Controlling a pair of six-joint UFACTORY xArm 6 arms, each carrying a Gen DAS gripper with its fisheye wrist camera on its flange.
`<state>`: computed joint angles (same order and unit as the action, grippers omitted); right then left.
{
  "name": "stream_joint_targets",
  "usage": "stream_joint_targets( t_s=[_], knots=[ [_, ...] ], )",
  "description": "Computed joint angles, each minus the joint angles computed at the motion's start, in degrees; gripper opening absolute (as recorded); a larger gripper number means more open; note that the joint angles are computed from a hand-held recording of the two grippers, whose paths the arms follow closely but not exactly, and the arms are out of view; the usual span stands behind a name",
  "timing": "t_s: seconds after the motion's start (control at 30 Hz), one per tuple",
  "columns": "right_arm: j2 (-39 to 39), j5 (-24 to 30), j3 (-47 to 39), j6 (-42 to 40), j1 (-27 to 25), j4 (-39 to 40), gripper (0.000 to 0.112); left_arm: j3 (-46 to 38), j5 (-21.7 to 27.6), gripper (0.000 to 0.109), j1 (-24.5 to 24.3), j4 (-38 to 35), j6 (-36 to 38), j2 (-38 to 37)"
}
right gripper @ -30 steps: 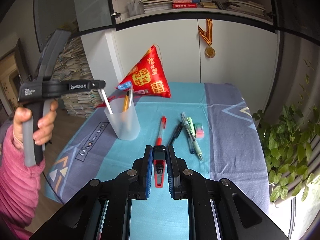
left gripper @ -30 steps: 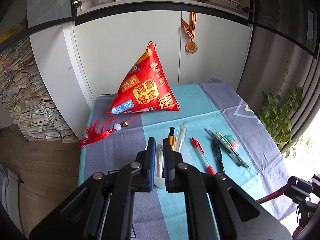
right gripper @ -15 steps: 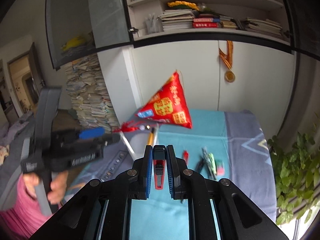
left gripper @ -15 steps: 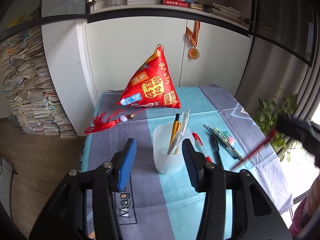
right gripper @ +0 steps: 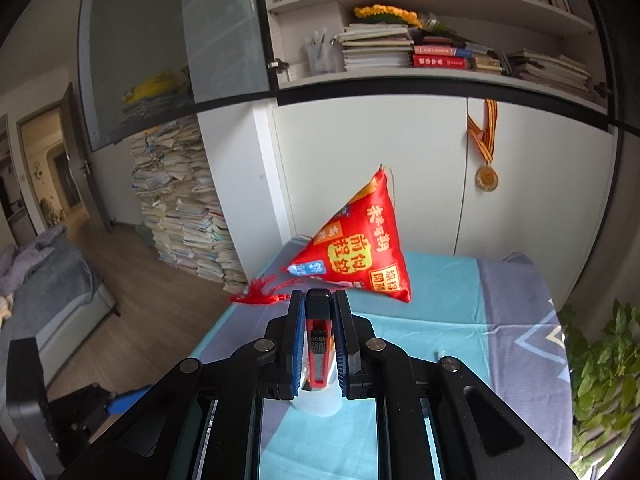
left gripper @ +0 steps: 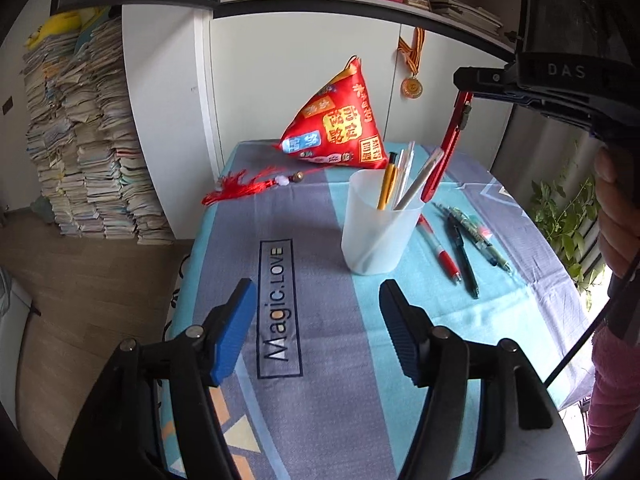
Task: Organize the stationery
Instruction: 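Insert the red box cutter into the frosted cup and open the right tool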
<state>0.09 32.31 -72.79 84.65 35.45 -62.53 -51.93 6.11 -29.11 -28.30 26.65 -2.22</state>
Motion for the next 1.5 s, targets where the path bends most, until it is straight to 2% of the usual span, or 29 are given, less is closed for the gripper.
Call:
stream_joint_targets(
  t_s=[0.17,0.63,1.0,1.17,1.27,1.43,1.5],
  knots=[
    [1.8,-1.89,-0.07,0.22,-1.13,1.37,0.014,-0.16,0.16,0.062,0.22,-2.99,2.59,0.4],
    [3.07,-4.75,-1.58,4.22,-3.1,-0.8,0.014,0.89,0.04,0.063,-0.84,-3.44,4.27,0.29],
    [4.71,-5.22,1.31,-2.51,-3.17,8.37,0.014,0.41,1.19,0.063,-1.27,-4.39,4.93,1.06],
    [3.29,-6.85,3.72,-2.77,-3.21,9.1,0.014,0.73,1.5,0.063,-1.53,-2.34,3.34,0.83],
    [1.03,-5.1,5.63,1.37,-2.46,5.05,0.015,1.04,1.25,0.064,-1.76,-1.78,2.78,0.54],
    [-4.83,3.69,10.43,14.47,0.67,-9.03,0.016,1.66,-1.33,0.073,-3.24,-2.08,2.26,0.45],
    [-7.21,6.05,12.74,14.38,1.28,-8.47,0.027,1.72,-1.82,0.073,-3.93,-0.11,0.46,0.66]
  ],
)
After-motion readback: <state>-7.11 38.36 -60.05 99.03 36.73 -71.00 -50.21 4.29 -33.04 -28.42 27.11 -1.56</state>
